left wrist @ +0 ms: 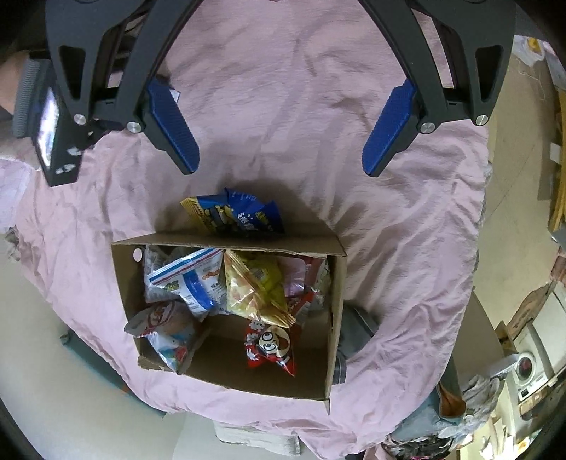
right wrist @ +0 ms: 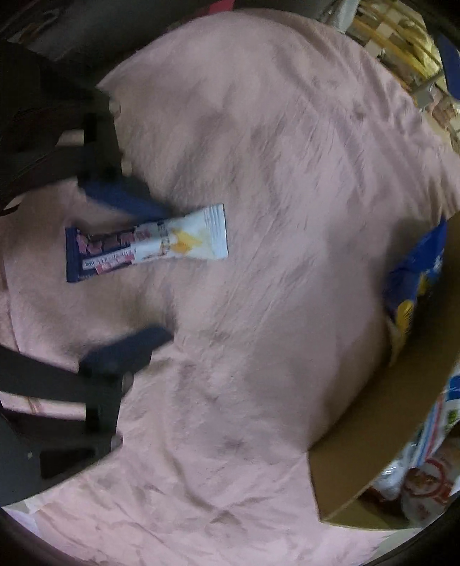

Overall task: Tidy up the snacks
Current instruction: 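Grasp a white snack bar on the bed with the right gripper, then grasp the blue chip bag with the left gripper while the right holds the snack bar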

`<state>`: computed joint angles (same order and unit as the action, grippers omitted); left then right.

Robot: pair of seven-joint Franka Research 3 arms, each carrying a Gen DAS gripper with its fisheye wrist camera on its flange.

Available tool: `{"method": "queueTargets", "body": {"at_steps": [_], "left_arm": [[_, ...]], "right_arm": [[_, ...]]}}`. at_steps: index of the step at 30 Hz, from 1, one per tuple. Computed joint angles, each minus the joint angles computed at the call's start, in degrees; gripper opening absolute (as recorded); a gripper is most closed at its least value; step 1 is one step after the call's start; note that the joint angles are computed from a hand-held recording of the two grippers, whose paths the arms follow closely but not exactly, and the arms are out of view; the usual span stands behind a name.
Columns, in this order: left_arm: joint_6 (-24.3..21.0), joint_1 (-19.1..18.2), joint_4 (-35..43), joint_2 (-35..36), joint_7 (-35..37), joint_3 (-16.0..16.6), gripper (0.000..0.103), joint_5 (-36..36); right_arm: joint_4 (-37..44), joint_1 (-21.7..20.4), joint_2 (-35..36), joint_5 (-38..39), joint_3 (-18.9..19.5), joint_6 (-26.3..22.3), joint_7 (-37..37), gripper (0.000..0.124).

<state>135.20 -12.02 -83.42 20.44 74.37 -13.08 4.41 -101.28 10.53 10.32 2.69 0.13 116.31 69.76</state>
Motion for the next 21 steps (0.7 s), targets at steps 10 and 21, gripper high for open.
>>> {"method": "queueTargets", "body": {"at_steps": [10,21], "left_arm": [[-1.19,-0.13,1.76,1.47,-2.66,0.62,0.092,1.06],[-6.98,-1.91,8.36,7.69,-0.11,-0.18,0.092,2.12]], "right_arm": [[2.09,-2.82,-0.67,10.54,-0.50,4.02,2.31,0.019],[2.30,-6.52,-3.45,24.80,-1.38,12.69,6.48,0.019]]}}
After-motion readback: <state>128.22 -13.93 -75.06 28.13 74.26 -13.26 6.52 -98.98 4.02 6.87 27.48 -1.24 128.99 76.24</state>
